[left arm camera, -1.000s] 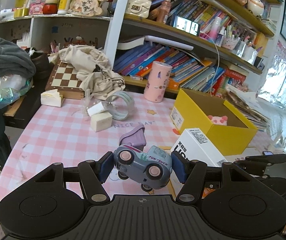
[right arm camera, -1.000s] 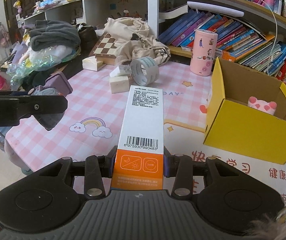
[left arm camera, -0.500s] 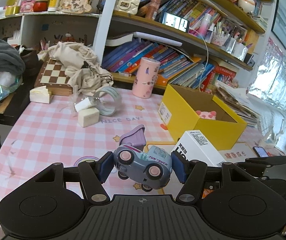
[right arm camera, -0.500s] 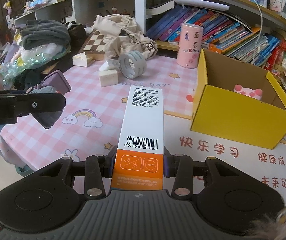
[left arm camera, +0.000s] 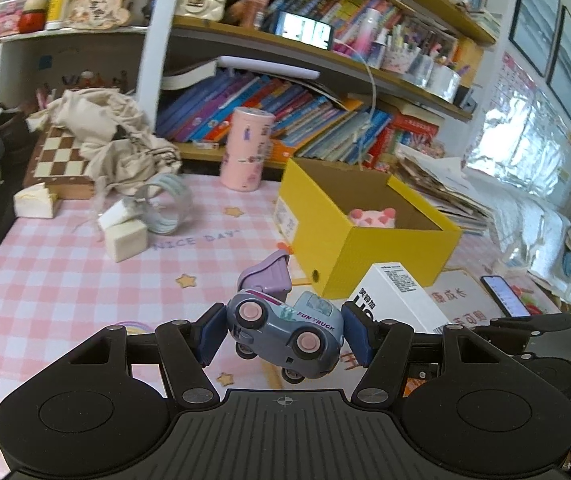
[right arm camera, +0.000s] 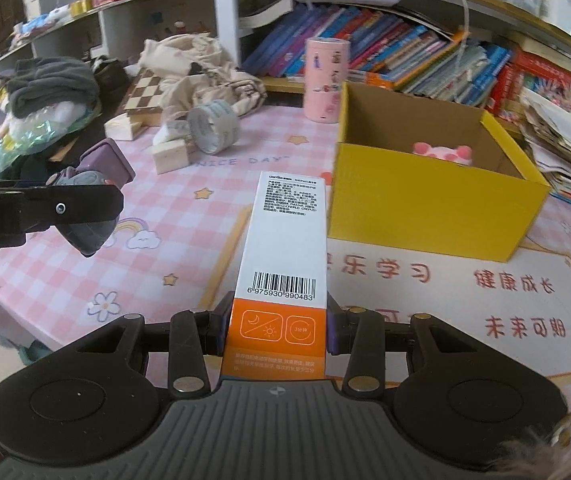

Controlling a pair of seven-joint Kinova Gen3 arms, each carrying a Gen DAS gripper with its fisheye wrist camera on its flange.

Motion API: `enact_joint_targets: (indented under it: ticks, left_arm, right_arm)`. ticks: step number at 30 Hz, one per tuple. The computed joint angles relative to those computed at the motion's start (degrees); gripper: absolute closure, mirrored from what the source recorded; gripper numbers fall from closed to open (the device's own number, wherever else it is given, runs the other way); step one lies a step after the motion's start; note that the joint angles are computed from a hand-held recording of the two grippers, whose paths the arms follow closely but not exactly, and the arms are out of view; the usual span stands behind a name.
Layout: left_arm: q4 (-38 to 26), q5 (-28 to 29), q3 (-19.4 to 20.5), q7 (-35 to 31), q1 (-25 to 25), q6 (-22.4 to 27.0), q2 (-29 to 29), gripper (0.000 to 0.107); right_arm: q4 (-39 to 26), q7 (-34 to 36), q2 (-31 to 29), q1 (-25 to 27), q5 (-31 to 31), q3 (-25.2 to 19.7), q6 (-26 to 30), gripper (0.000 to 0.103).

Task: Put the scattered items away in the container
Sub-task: 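Carry the usmile box and toy car over the yellow box with both tools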

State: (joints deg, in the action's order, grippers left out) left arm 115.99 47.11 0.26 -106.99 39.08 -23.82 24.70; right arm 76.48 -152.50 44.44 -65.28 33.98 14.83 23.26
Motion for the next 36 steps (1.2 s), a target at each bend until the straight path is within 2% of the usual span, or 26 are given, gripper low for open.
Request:
enact_joint_targets:
  ticks: [9,24,29,32,34,36]
  left_arm:
    - [-6.0,-3.0,-1.0,-0.6,1.0,4.8,2.7,0.046]
    - [-18.1,-10.0,-8.1,4.5,6.1,14.6,8.4,0.046]
    - [-22.4,-12.7,-10.7,7.3,7.7,17.3,10.2,0.046]
    - [-24.9,-14.3,-12.4,9.0,8.8,18.6,11.3,0.046]
    - [-26.6,-15.3,-13.5,10.3,9.5,19.2,12.0,0.046]
    - [-28.3,-16.2,-15.0,11.7,10.4,19.8,12.9,0.046]
  right_arm:
    - [5.0,-6.5,-2.1,-1.4,1.9,4.2,-1.1,0.064]
    - [11.8,-15.6,-4.8,-1.0,6.9,8.5,-3.8,0.064]
    - [14.0,-18.3,-5.3,-0.7,7.2,11.2,-7.2,0.064]
    - [14.9,-19.3,-4.9,-2.3,7.1,15.4,-10.0,0.066]
    - [15.2,-18.8,-4.4,-3.2,6.5,18.1,-12.1,0.066]
    - [15.2,-16.8,-4.3,-2.5,5.9,18.7,-13.8,0.066]
